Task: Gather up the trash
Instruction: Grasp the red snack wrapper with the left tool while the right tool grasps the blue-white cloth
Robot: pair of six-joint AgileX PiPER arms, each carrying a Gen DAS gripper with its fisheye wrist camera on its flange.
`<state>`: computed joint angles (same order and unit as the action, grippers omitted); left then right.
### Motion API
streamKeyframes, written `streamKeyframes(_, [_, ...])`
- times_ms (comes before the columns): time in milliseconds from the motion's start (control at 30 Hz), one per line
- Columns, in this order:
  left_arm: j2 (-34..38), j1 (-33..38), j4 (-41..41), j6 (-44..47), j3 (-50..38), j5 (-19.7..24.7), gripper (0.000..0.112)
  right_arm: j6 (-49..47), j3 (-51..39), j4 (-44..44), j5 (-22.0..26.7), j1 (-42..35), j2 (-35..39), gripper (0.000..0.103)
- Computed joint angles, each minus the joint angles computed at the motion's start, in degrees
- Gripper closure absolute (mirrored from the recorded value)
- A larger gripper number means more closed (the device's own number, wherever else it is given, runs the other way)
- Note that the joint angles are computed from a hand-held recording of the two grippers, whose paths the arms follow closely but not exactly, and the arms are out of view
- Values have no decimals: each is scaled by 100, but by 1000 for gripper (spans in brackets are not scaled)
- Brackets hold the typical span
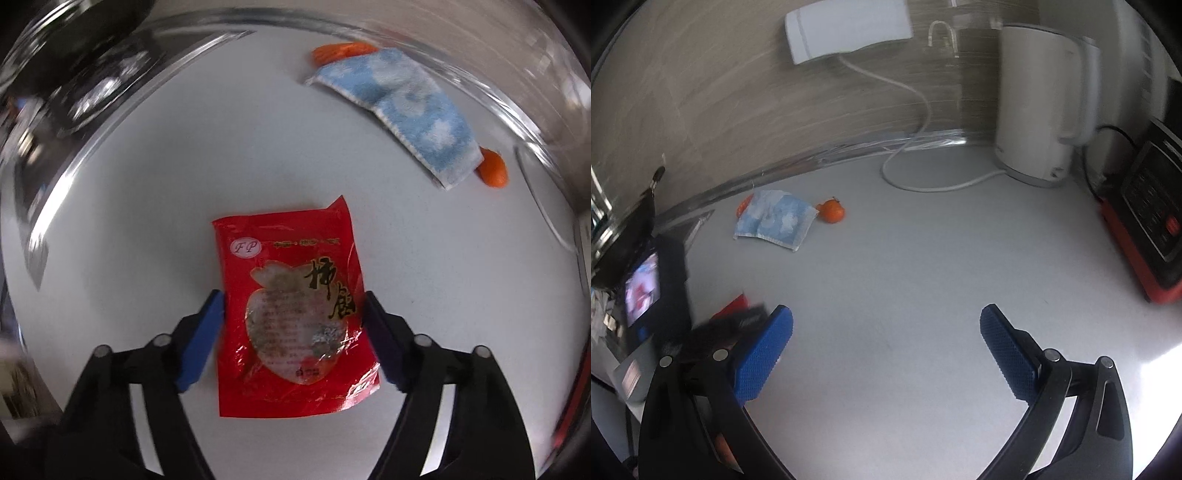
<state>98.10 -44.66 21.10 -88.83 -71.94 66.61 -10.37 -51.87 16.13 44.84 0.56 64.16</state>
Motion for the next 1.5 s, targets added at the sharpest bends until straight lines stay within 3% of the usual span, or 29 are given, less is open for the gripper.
streamKeyframes(100, [-378, -57, 226, 496, 498, -386, 66, 423, -177, -395, -402, 606, 451, 2])
streamKeyframes(300, [-1259, 325, 159, 2156, 1510, -1495, 88, 899, -975, -1081, -908, 1697, 1651, 2])
streamKeyframes(433, [-1759, 963, -422, 3571, 1985, -2099, 91, 955, -1891, -1317, -995, 2189, 2630, 4])
streamKeyframes(533, [-1944, 1155, -543, 4109, 2165, -2267, 92, 911, -2630, -1339, -865, 2379, 3306, 9])
streamKeyframes(833, [-1858, 2618, -1186, 6133, 2141, -2685, 92, 1271, -4790, -1623, 48, 2772, 5128, 23])
streamKeyframes(1033, [-1306, 3264, -1474, 7069, 1606, -2824, 92, 1379, -4999, -1508, 320, 2769, 5346, 53])
streamKeyframes(1167, [-1003, 3475, -1547, 7366, 1278, -2869, 92, 1320, -4885, -1255, 337, 2745, 5256, 82])
streamKeyframes(1367, [-1060, 3596, -1682, 7492, 1277, -2867, 92, 1484, -4264, -1168, 103, 2829, 4733, 87])
streamKeyframes(1500, [-1462, 3484, -1682, 7486, 1445, -2738, 92, 1730, -3531, -1222, -149, 2922, 3977, 87])
